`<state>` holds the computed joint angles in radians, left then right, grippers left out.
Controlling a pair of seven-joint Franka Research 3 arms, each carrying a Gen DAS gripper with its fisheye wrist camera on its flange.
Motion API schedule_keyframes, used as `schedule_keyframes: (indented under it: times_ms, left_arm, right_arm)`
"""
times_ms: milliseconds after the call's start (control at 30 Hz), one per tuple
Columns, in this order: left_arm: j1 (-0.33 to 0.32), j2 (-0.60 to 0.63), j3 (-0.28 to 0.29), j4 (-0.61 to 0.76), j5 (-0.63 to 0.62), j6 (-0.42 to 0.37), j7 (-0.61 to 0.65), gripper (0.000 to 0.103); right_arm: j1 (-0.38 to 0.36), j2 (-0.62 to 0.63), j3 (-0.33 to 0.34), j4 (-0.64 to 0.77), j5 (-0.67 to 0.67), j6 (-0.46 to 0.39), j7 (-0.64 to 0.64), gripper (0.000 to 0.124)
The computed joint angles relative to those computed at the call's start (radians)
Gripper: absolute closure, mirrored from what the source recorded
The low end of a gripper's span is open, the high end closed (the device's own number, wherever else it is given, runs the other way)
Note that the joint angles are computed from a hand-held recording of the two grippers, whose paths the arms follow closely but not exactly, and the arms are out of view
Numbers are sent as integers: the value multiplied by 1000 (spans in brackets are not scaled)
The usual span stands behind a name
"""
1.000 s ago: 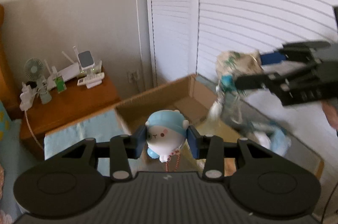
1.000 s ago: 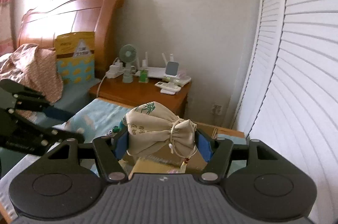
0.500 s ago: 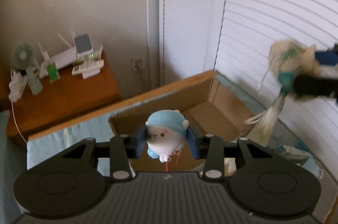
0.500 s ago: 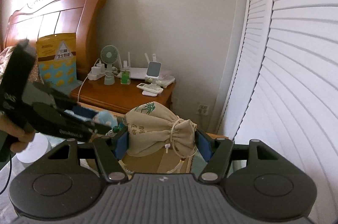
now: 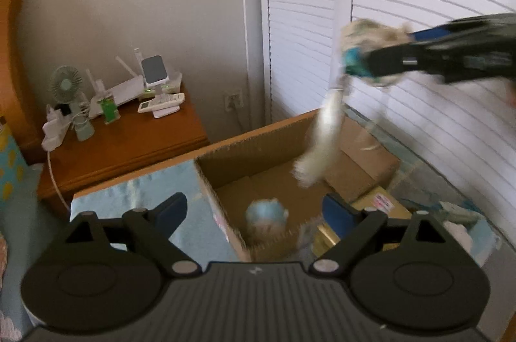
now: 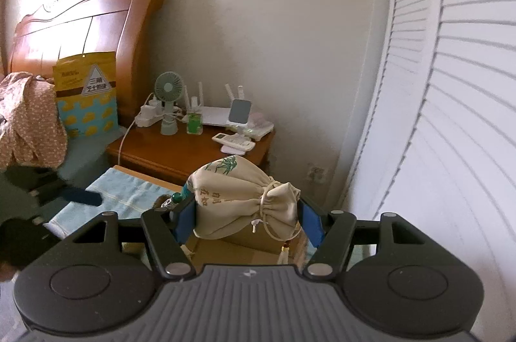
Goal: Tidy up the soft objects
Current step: 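Open the right tool to drop the pouch into the box while the left tool withdraws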
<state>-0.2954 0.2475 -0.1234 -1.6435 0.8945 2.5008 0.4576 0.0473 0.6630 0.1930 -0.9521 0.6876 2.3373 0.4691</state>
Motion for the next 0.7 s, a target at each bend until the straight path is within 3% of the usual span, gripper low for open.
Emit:
schedule_keyframes:
  times_ms: [133, 267, 433, 533, 700]
  left_arm:
    - [-19, -82, -12, -111, 77, 36, -108, 7]
    - [-32, -140, -44, -187, 174, -4, -229, 6]
    - [-16, -188, -76, -262, 214, 3, -327, 6]
    - [-4, -204, -88, -290, 207, 14, -358, 6]
    - [8, -218, -101, -316, 221, 28, -403, 6]
  right_arm:
    - [32, 53, -15, 80, -54, -44, 49, 54]
    - [68, 100, -35, 138, -123, -60, 111, 54]
    - [84, 151, -44, 198, -185, -102, 167, 51]
    - [88, 132, -54, 146, -214, -83, 178, 34]
    - [57, 26, -36, -44, -174, 1, 119, 21]
